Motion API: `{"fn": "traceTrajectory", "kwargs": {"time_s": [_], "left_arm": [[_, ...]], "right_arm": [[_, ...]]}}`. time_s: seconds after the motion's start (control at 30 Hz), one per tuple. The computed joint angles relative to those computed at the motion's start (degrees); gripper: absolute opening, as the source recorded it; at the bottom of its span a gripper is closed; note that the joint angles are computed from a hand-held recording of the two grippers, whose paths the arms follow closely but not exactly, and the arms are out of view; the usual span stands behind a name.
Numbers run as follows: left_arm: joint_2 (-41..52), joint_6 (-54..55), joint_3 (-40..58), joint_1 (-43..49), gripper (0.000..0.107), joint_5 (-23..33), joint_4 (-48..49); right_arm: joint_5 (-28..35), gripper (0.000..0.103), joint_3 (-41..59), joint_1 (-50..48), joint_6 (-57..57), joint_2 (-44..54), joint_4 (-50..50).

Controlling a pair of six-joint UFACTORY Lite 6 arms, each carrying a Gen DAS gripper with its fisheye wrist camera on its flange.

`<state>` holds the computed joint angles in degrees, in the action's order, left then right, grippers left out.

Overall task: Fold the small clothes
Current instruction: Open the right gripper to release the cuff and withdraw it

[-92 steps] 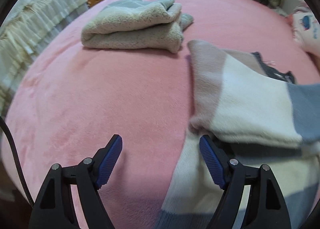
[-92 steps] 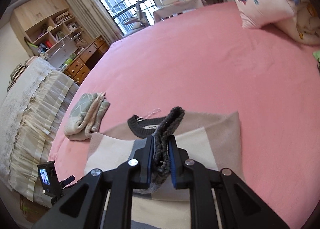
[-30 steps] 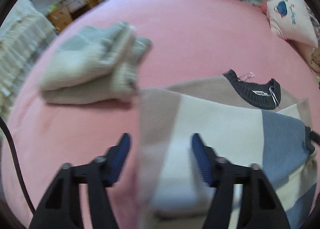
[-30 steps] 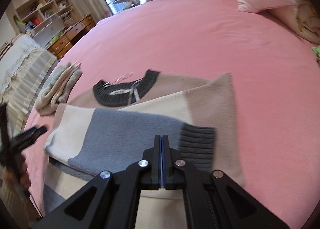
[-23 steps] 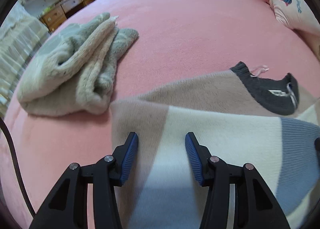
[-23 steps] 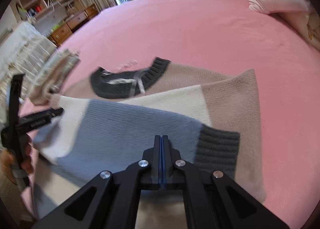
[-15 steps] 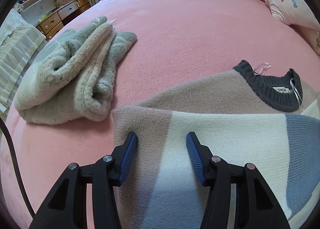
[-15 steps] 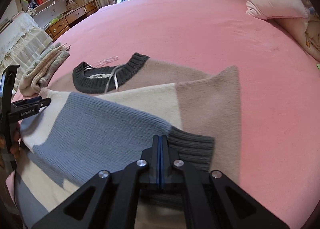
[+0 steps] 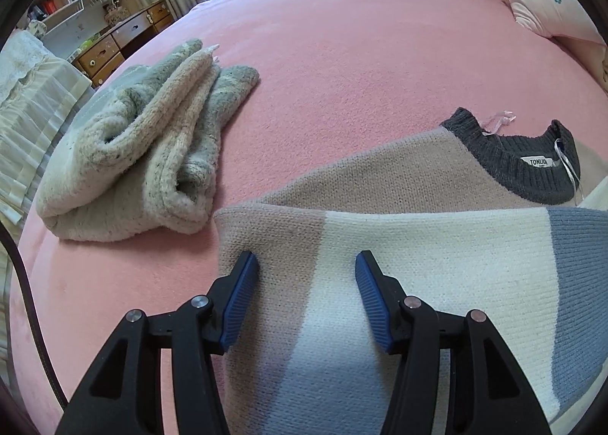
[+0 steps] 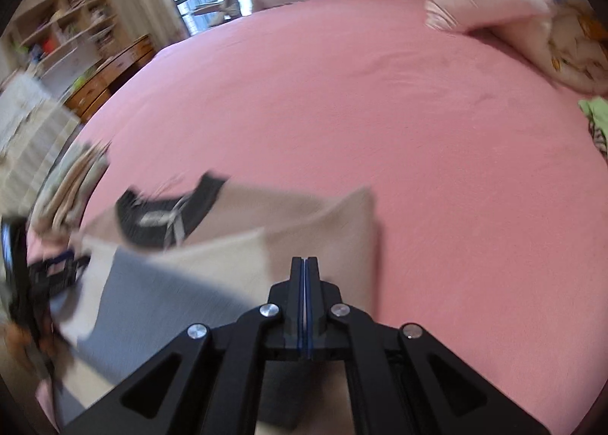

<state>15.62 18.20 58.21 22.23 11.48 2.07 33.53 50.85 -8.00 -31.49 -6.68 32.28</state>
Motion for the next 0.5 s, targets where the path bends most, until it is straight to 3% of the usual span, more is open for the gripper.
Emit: {"fn": "traceTrajectory", "kwargs": {"time_s": [0.1, 0.17, 0.27, 0.4, 0.5], "left_arm": [[0.0, -4.7, -0.7, -0.6, 0.054, -0.9, 4.6], [0.5, -3.2, -0.2, -0.4, 0.055, -0.8, 2.7], [0.7, -2.6, -0.2, -0.2, 0.057, -1.2, 2.1], [0.5, -10.4, -0.6, -0.9, 0.058, -1.1, 9.7], [-1.0, -20.4, 0.0, -1.9, 0.069, 2.4, 18.1]], "right_arm": [[-1.7, 0.0, 4.7, 1.3, 1.8, 6.2, -2.6], [-3.1, 0.0, 7.1, 1.5, 5.8, 10.0, -6.3], [-0.3, 0.0, 10.6, -2.3, 2.2, 15.6, -1.0], [-0.4, 0.0, 9.3, -0.7, 7.5, 10.8, -6.4], [2.2, 0.0, 7.7, -1.5, 8.3, 4.3, -7.7]]}}
